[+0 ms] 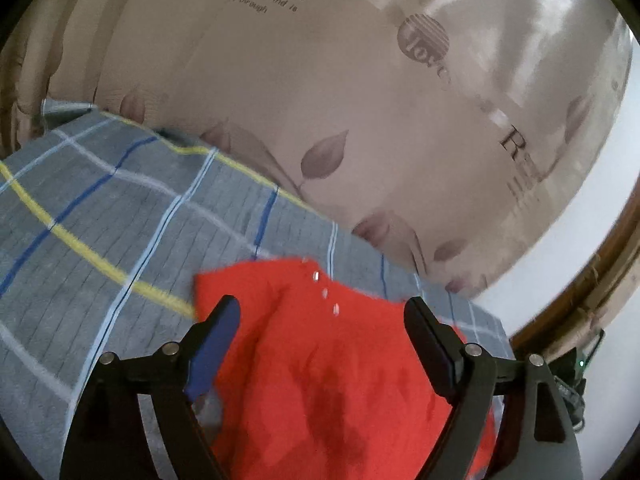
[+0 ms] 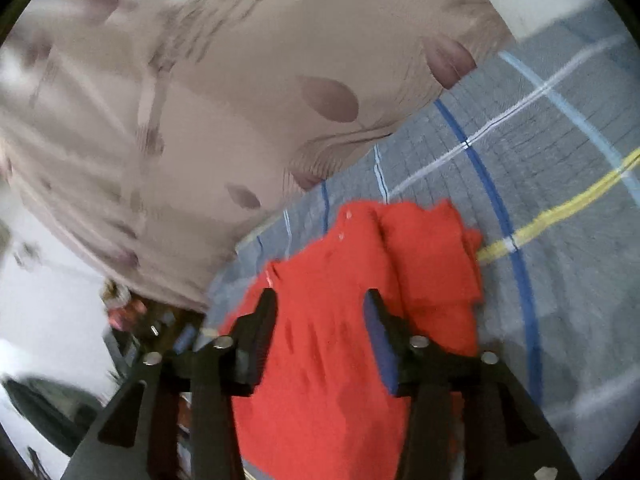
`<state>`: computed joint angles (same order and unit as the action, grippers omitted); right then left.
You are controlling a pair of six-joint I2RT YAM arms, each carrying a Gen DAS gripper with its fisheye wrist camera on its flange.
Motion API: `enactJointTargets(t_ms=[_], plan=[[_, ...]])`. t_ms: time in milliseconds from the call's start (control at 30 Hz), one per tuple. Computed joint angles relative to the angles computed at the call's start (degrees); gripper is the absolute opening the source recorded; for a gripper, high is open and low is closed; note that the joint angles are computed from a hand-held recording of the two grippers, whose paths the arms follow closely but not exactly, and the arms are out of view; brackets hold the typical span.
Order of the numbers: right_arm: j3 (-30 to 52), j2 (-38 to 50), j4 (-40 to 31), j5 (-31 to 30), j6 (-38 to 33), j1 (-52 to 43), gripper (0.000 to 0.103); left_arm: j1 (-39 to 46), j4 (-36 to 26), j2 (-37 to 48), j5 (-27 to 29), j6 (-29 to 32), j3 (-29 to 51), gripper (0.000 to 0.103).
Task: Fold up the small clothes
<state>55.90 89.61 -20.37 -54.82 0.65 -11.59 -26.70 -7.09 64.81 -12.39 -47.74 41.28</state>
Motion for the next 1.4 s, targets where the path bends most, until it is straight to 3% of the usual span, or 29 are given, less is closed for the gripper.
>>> enactJointTargets(t_ms=[167, 367, 467, 600, 900, 933, 967, 1000, 1033, 1133, 1400], plan=[[-10.15, -11.77, -3.67, 9.36, -12.85, -0.92, 0.053, -2.43, -8.09, -10.7, 0.45, -0.45, -7.01, 0.084], [-13.1, -12.81, -2.76, 10.24, -14.16, -2.43, 0.053, -6.3, -10.47, -16.12, -0.41, 1.04, -11.1, 0.084], [-10.56, -11.35, -0.52, 8.96, -11.14, -1.41, 0.053, -6.26, -8.46, -12.71, -0.31, 5.57, -7.96, 0.084], [-5.22, -7.06, 3.23, 9.37, -6.22, 1.27, 0.053, -2.26, -4.14, -2.88, 4.38, 11.07, -2.6, 0.084], [11.3, 8.4, 1.35, 22.05, -5.84, 10.99, 0.053, 4.01, -4.43, 14.1, 13.36, 13.81, 6.65, 0.082], [12.3, 9.61, 1.16, 24.09, -6.0, 11.8, 0.053, 4.33, -3.79, 14.44, 13.99, 13.4, 6.43, 0.073], [13.44, 10.89, 0.62, 25.5, -6.2, 12.49, 0.042, 4.63, -2.83, 14.48, 14.34, 13.1, 5.95, 0.063], [14.36, 11.99, 0.01, 25.44, -6.44, 12.82, 0.028, 4.59, -3.1, 14.78, 13.56, 13.14, 6.06, 0.034], [14.62, 12.46, -0.15, 25.81, -6.6, 13.18, 0.008, 4.39, -4.08, 15.45, 12.63, 13.62, 6.67, 0.005], [12.51, 11.53, 2.55, 26.21, -6.04, 13.62, 0.008, 3.92, -3.14, 15.52, 9.76, 13.88, 5.83, 0.004], [12.16, 10.36, 6.55, 29.12, -2.71, 14.35, 0.006, 7.19, -1.29, 14.81, 9.55, 11.26, 5.85, 0.004]])
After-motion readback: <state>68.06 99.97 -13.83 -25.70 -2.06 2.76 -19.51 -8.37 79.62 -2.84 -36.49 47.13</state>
